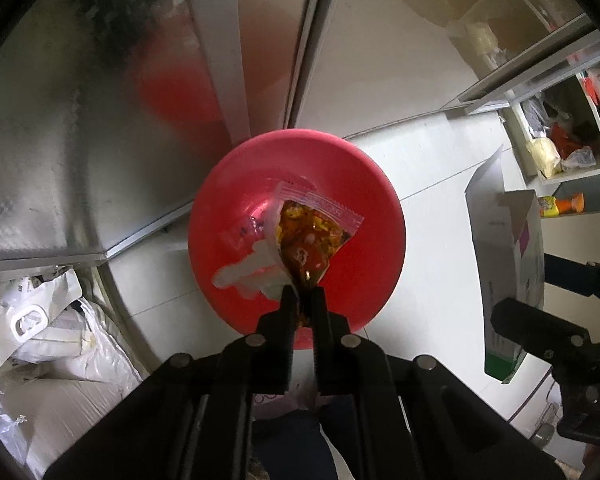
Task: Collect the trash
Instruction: 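Lower both grippers over the red bin and open the left gripper to drop the sauce packet, then open the right gripper to drop the white medicine box into the red bin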
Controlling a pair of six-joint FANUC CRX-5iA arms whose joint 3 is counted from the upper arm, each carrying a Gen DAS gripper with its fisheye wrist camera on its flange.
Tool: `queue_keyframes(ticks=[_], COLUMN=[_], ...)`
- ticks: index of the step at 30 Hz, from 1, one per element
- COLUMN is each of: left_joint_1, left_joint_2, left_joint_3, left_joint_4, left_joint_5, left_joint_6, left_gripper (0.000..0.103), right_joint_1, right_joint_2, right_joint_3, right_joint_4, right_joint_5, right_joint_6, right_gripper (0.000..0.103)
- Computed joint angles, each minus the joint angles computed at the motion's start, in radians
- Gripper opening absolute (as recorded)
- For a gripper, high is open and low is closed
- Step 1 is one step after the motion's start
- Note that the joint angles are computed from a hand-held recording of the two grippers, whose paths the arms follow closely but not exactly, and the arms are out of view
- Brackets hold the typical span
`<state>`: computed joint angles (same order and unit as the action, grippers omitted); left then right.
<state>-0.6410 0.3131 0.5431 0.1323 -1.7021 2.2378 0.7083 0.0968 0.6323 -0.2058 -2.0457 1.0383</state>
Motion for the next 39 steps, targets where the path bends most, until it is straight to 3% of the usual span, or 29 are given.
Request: queue_keyframes(ticks=[2,3,4,6,9,17,20,22,28,32,39], left_joint_1=[0.006,0.009,0.013,0.014,0.013,0.031,0.038,0.048,0.046,0.039,0.054], left_joint_2=[-0.008,-0.017,-0.024,-0.025,-0.017,-0.061,-0.080,-0.100,-0.119,-0.113,-0.130], left_joint_3=[-0.015,-0.026,-0.038,-0.038,-0.024,-0.084,-0.110,-0.140,-0.138,-0.115,-0.134], left_joint_4=[0.014,0.017,0.016,0.011,-0.006,-0.012,-0.017,-0.013,-0.071,-0.117,-0.084], left_joint_5=[0.020,0.034,0.043,0.043,0.011,0.030,0.042,0.057,0.029,-0.016,-0.010], left_joint_6=[-0.001,0.000,-0.001,-0.004,-0.003,-0.015,-0.017,-0.009,0.015,0.010,0.032], left_gripper=[0.008,0.018,0.035,0.048,0.057,0.059,0.071,0.084,0.099,0.102,0.102], right_joint_1=[-0.011,-0.015,-0.019,-0.012,0.010,0.034,0.047,0.054,0.077,0.094,0.107], right_joint_2=[0.002,0.006,0.003,0.006,0.003,-0.008,-0.002,0.003,0.016,0.026,0.028], right_joint_3=[0.002,0.011,0.008,0.013,-0.006,-0.038,-0.043,-0.047,-0.060,-0.064,-0.072], right_joint_4=[-0.004,-0.002,0.000,0.008,0.016,0.021,0.021,0.023,0.036,0.055,0.082], right_joint_5=[-0.002,-0.008,-0.006,-0.004,0.017,0.033,0.039,0.040,0.046,0.046,0.047], right_joint_6=[0.013,0.019,0.028,0.034,0.020,0.019,0.024,0.024,0.045,0.067,0.096], right_gripper=[0.065,0.065,0.065,0.065,0.065,0.065,0.065,0.065,0.065,0.066,0.093])
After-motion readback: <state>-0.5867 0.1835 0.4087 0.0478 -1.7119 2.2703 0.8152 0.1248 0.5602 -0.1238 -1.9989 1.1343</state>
